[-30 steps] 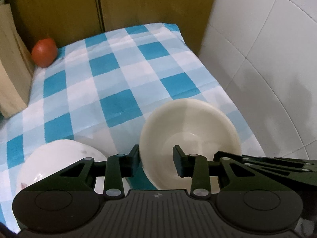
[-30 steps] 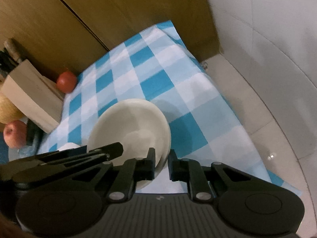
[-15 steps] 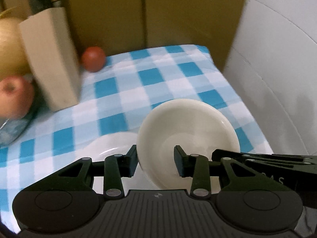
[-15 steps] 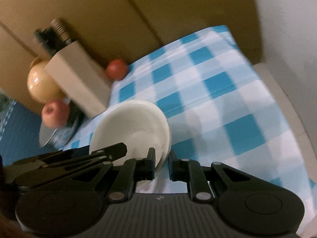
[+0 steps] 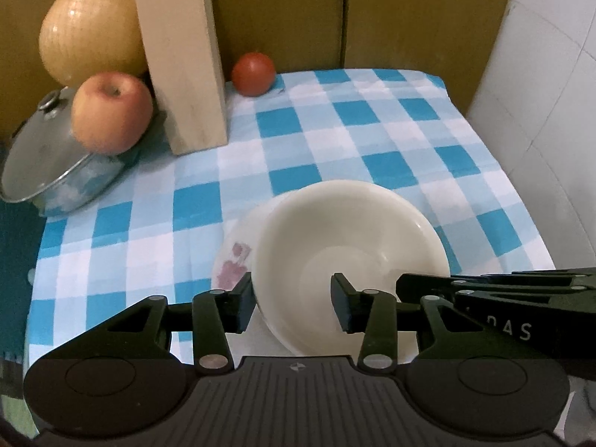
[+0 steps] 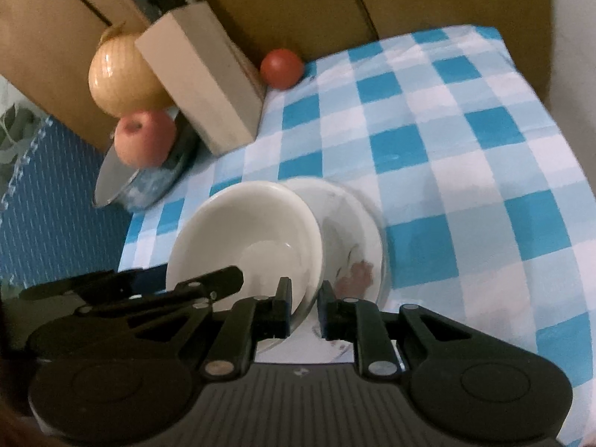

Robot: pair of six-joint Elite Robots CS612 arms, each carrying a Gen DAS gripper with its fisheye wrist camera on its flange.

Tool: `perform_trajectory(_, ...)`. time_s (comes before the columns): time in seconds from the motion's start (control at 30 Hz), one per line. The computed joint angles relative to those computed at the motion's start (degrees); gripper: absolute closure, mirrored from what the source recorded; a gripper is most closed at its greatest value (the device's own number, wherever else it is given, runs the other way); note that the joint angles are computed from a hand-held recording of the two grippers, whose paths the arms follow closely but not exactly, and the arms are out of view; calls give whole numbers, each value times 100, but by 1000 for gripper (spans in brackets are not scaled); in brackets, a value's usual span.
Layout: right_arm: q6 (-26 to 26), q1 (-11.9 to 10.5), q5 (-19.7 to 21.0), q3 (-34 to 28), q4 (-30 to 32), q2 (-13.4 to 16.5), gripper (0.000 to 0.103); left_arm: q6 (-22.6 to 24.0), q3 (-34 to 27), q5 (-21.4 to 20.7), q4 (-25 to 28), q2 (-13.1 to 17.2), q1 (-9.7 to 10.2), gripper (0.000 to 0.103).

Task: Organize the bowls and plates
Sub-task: 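Lower the cream bowl with the left gripper into the stacked cream bowls, then open the left gripper and pull both grippers back from the stack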

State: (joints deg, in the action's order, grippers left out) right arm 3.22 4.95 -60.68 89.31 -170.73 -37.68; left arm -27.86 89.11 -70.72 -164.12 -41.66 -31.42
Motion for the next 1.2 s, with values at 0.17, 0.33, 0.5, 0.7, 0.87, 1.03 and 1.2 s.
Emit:
perform_trajectory(0.17,-108,62,-229,11,87,-20,86,-107,-3,-129,161,11,37,53)
perform_trajectory(0.33,-169,100,-366,49,-36,-32,84,-215,23,-209,208,10,62,53)
perform_trajectory(0.5,-110,104,-526,160,-372,-79,78,-234,85,4,138,-21,30,47)
perform_trajectory(0.7,-23,142,-809,560,-1337,-208,72,-264,256,-41,-83,-110,20,40)
perform_trajectory(0.87,-51,216,-1039,980,-2198,-287,66,-408,598,-45,-562,-274,4,33)
perform_trajectory(1.03,132,232,-1016,1260,-2636,-310,63,-714,1018,78,-990,-443,-22,29)
perform_trajectory(1.2,281,259,-1100,1537,-3028,-313,58,-991,1385,78,-1166,-535,-77,27)
